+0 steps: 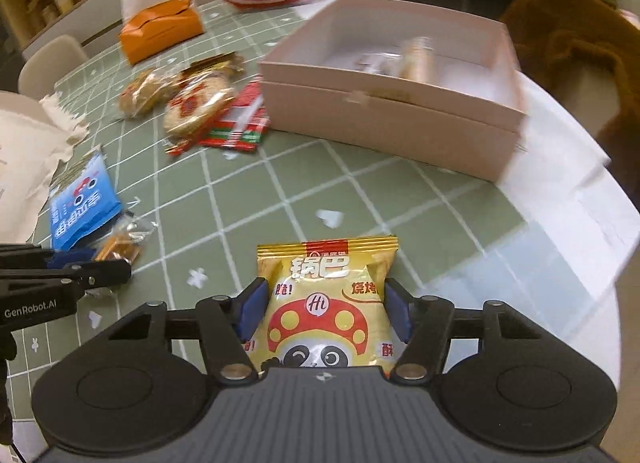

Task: Organize snacks
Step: 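Lower the panda bag into the pink box with right tool while left tool holds snack, then open the left tool to drop the orange snack into the pink box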

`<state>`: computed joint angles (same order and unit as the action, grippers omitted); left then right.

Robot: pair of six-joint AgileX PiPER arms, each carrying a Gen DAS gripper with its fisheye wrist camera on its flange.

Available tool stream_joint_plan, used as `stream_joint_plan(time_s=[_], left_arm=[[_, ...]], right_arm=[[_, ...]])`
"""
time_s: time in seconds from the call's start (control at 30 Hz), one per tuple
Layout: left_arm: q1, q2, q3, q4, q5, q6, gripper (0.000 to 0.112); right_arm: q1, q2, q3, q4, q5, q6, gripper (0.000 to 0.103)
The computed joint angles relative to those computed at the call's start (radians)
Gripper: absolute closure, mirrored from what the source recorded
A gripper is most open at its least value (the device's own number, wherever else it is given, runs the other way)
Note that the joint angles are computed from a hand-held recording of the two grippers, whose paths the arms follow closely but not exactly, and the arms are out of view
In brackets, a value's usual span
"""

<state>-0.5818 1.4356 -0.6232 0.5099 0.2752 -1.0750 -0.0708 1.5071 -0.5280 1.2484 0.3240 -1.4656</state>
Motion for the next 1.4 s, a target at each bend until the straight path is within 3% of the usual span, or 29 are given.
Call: stream_joint_plan(time_s=[0.13,0.27,0.33,0.43,0.57,0.7,0.77,0.83,0.9,0.97,1.03,1.2,1.27,1.4], left_arm=[[-0.026,-0.017,-0.062,-0.033,-0.018,0.060,0.085],[0.054,-0.079,-0.238,-0.290,0.005,0.429,0.085],[0.102,-0.065,-0.391,-0.373,0.050,0.586,0.085],[0.176,0.043,-0.666,-0.639,0.167,0.886,0.085],[0.221,0.247,-0.950,-0.786,0.275,1.029,0.085],[0.281,0.430,-1.056,-1.157,0.327,1.274,0.085],[0.280,0.529,-1.089,-1.221,0.285,1.304,0.083],[0.278,0.633,-1.130,-1.170,0.284,1.284,0.084],[0.302,0.660,-1.105,-1.245,0.269,1.301,0.084],[0.352,0.643,-1.026,-1.425,0.254,1.445,0.084],[0.396,0.610,-0.968,-1.470,0.232,1.530,0.084],[0.468,0.549,-0.880,-1.212,0.114,1.351,0.084],[0.499,0.557,-0.865,-1.169,0.119,1.308,0.084],[0.495,0.612,-0.884,-1.167,0.172,1.364,0.084]], right_arm=[[-0.126,-0.080,-0.004,-0.046,0.092,0.023,0.043],[-0.260,-0.195,-0.145,-0.170,0.280,0.171,0.044],[-0.298,-0.226,-0.271,-0.201,0.353,0.244,0.044],[-0.304,-0.208,-0.492,-0.266,0.397,0.388,0.044],[-0.251,-0.099,-0.734,-0.412,0.358,0.592,0.044],[-0.199,0.077,-0.908,-0.554,0.375,0.782,0.044],[-0.161,0.165,-0.957,-0.606,0.361,0.851,0.044],[-0.113,0.299,-1.057,-0.688,0.381,0.967,0.042],[-0.074,0.407,-1.139,-0.786,0.395,1.096,0.042],[-0.057,0.453,-1.157,-0.812,0.377,1.137,0.041],[-0.063,0.466,-1.137,-0.772,0.366,1.108,0.037],[-0.052,0.417,-0.992,-0.737,0.292,1.034,0.033],[-0.073,0.362,-0.890,-0.649,0.276,0.911,0.033],[-0.085,0.253,-0.678,-0.510,0.236,0.719,0.033]])
